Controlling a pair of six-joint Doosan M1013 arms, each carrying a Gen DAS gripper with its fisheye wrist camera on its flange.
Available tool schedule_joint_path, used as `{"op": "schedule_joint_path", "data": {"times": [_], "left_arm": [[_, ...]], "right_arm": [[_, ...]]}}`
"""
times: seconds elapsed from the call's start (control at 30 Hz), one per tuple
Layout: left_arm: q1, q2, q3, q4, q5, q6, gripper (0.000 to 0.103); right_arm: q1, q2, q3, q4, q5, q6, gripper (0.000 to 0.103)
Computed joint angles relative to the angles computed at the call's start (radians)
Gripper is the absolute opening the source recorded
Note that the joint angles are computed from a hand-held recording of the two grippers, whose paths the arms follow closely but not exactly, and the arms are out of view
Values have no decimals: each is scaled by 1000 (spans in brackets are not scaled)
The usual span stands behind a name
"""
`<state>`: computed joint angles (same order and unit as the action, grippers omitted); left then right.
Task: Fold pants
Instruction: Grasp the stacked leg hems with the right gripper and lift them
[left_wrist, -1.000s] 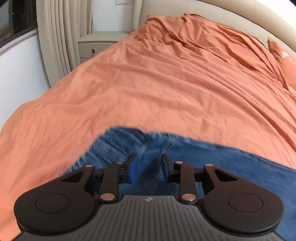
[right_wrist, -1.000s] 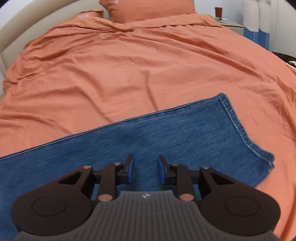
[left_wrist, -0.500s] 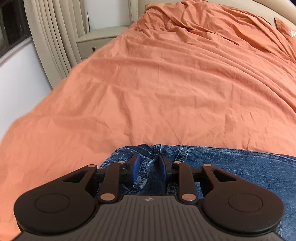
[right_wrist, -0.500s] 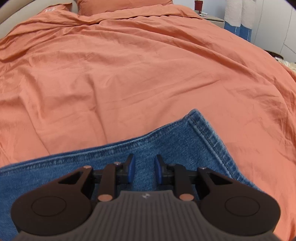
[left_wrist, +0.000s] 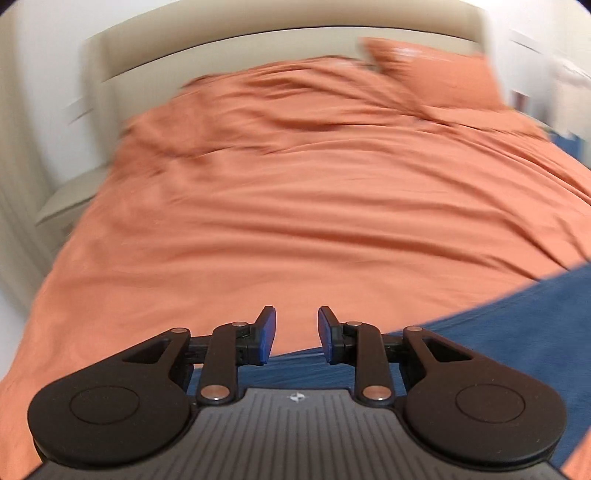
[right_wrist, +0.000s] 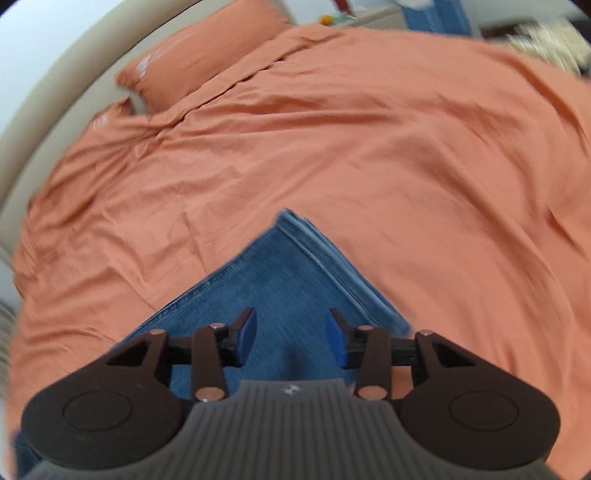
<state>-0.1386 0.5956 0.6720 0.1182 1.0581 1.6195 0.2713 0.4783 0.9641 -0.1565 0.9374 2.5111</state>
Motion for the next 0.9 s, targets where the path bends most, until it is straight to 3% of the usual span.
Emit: {"op": "schedule_joint_path", "data": {"times": [0.2, 0.47, 0.7, 0.9], "left_arm": [[-99, 56, -42, -101, 1, 170, 32], [-151, 147, -102, -198, 39, 270, 32], [-177, 246, -208, -186, 86, 237, 32], [-184, 277, -246, -160, 74, 196, 37]], "right_arm": [[-36, -109, 221, 91, -181, 130, 40], [-74, -128, 343, 268, -379, 101, 36], [-92, -123, 379, 360, -468, 27, 18], [-93, -122, 389, 375, -497, -24, 8]]}}
